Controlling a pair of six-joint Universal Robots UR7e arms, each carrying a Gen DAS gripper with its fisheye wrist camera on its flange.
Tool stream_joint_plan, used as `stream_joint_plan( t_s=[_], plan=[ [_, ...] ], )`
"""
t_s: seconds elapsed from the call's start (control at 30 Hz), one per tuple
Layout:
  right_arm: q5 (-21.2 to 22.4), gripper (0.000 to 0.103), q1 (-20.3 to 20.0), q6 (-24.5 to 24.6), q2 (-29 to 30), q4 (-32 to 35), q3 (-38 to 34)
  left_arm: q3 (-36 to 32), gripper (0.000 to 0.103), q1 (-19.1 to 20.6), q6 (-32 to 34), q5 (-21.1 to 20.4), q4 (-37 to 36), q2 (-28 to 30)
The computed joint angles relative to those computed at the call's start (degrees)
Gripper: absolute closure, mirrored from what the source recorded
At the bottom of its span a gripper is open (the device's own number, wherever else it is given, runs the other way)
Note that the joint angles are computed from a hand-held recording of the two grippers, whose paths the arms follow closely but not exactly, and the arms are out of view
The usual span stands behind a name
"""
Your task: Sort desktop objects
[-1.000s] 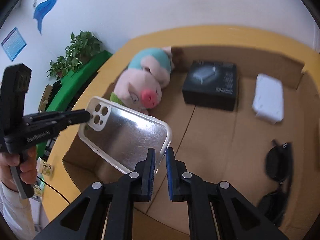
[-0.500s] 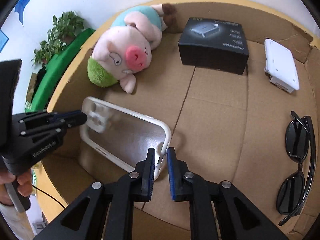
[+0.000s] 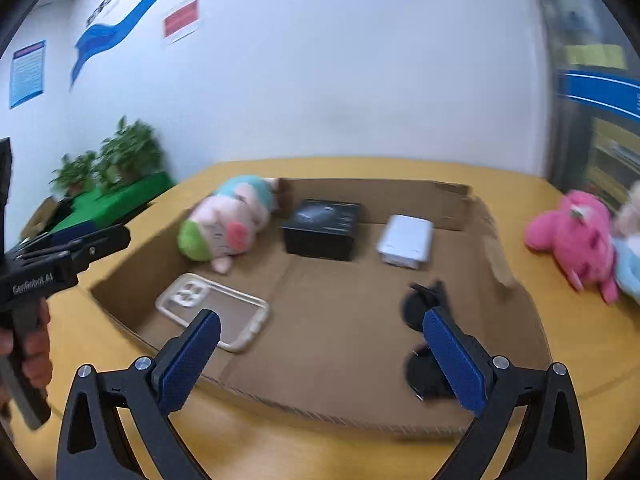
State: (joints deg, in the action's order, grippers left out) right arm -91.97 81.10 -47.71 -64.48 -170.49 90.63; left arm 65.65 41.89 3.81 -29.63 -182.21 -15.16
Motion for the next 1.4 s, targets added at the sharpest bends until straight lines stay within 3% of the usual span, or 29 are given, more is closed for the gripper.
stream_joint_plan(
  t_s=[0.03, 0.13, 0.2, 0.3, 0.43, 1.4],
  plan=[
    [2.12, 0.000, -1.31, -0.07, -0.28, -4.23, 1.62, -0.62, 0.014, 0.31, -0.34, -0.09, 0.01, 1.10],
    [-0.47, 0.000, -1.55, 1.36, 1.64, -9.29, 1.91, -3.81, 0.014, 1.50, -2.01, 1.19, 1.90, 4.41],
    [-1.34, 0.000, -2.12, 1.24, 2.40, -10.27, 1.93, -5.44, 0.014, 1.84, 0.57, 2.24, -0.98, 6.60],
    [0.24, 0.000, -3.04, -0.79, 2.59, -13.31, 3.34, -9.14, 0.014, 1.64, 10.66, 3.99, -11.34, 10.56],
    [1.79, 0.000, -3.50, -0.91, 2.91, -17.10, 4.41, -9.68, 0.013, 1.56, 11.58, 3.79, -12.06, 10.69],
    [2.35, 0.000, -3.66, -1.31, 3.16, -16.16, 3.47, -9.24, 0.010, 1.73, 10.96, 3.03, -10.96, 10.25]
  ],
)
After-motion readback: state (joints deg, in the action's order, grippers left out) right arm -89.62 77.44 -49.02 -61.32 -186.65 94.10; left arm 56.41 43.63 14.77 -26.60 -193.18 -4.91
